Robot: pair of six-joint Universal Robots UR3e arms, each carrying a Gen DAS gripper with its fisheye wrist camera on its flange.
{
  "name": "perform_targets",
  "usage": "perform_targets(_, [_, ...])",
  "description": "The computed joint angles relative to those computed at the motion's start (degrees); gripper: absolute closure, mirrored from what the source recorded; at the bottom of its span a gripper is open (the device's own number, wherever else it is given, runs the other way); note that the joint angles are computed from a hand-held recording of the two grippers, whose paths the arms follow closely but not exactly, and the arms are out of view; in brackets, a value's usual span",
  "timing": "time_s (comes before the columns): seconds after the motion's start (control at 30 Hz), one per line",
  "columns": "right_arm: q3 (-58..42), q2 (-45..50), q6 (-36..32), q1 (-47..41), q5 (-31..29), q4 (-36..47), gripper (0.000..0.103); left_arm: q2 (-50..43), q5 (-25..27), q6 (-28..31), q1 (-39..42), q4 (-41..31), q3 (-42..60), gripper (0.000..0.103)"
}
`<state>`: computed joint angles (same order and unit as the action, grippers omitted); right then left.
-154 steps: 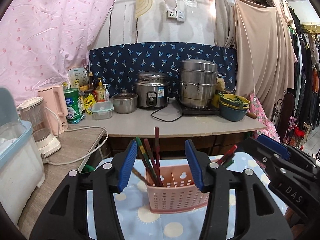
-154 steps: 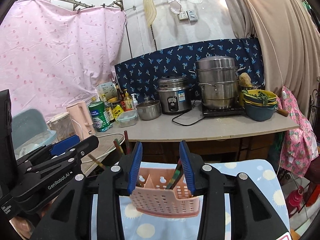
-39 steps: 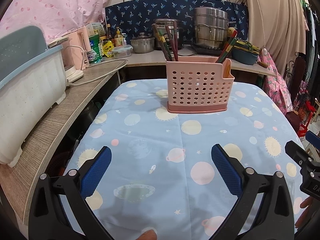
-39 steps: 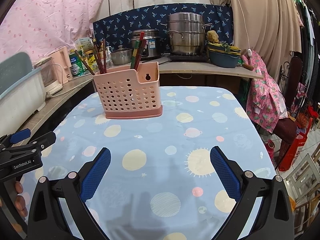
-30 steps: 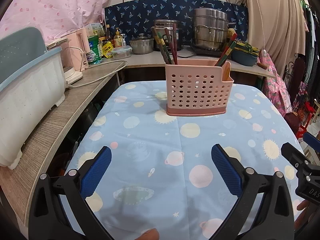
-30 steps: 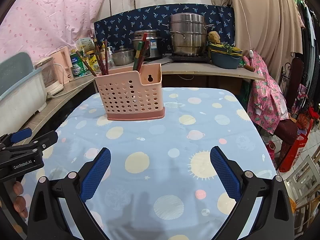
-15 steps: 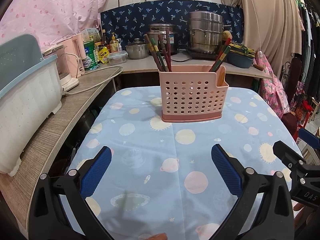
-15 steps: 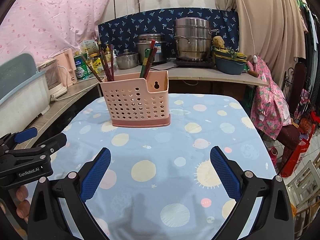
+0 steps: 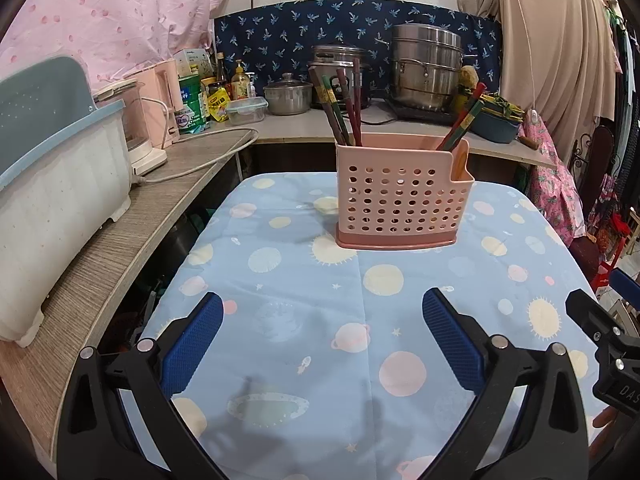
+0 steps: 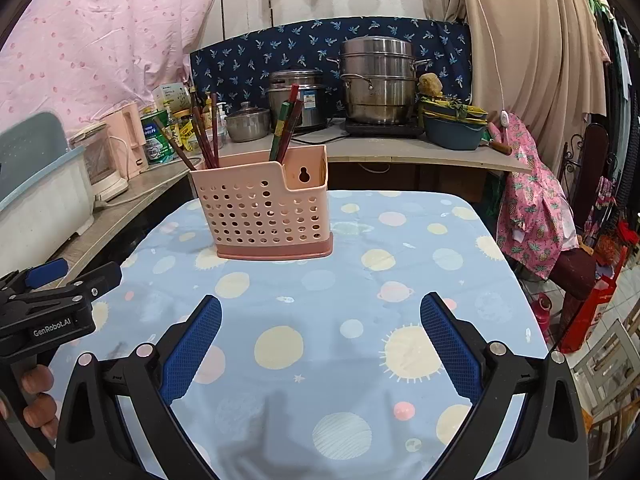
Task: Organize utensils
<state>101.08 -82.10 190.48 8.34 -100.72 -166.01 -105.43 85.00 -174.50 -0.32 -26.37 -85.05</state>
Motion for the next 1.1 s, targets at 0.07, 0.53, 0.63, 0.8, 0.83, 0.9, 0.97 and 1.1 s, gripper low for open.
perform_targets(0.07, [-0.1,0.0,0.0,0.0,-0.1,-0.1,0.007,0.1,-0.3,0.2,0.1,0.6,-0.1,0.008])
perform_targets(0.53, [-0.8,0.5,0.0,-0.8,-0.1,-0.4,0.007,-1.3,-1.3,0.2,0.2,3.7,1.5,0.008])
perform_targets(0.63, [-1.1,0.6,-0.1,-1.0,-0.1,-0.4,0.007,-1.6,-1.5,0.1,0.4,3.3,2.0,0.008])
perform_targets(0.8, [-1.5,0.7,-0.1,-1.0,-0.2,-0.2,0.007,-1.7,-1.7,0.2,0.4,3.1,2.6,0.008])
perform_targets(0.83, [-1.7,0.7,-0.1,-1.0,-0.1,-0.2,0.007,-1.6,-1.9,0.2,0.5,3.0,2.7,0.008])
perform_targets(0.9, [-2.1,0.9,-0.2,-0.8,-0.2,-0.3,0.007,-1.6,-2.0,0.3,0.5,2.9,3.0,0.008])
perform_targets(0.97, [-2.3,1.0,-0.2,-0.8,-0.1,-0.3,0.007,-1.6,-2.2,0.4,0.5,2.9,3.1,0.008])
perform_targets(1.1, [-2.4,1.0,-0.3,-0.7,0.1,-0.3,0.007,-1.6,-2.4,0.5,0.5,2.7,3.6,0.008])
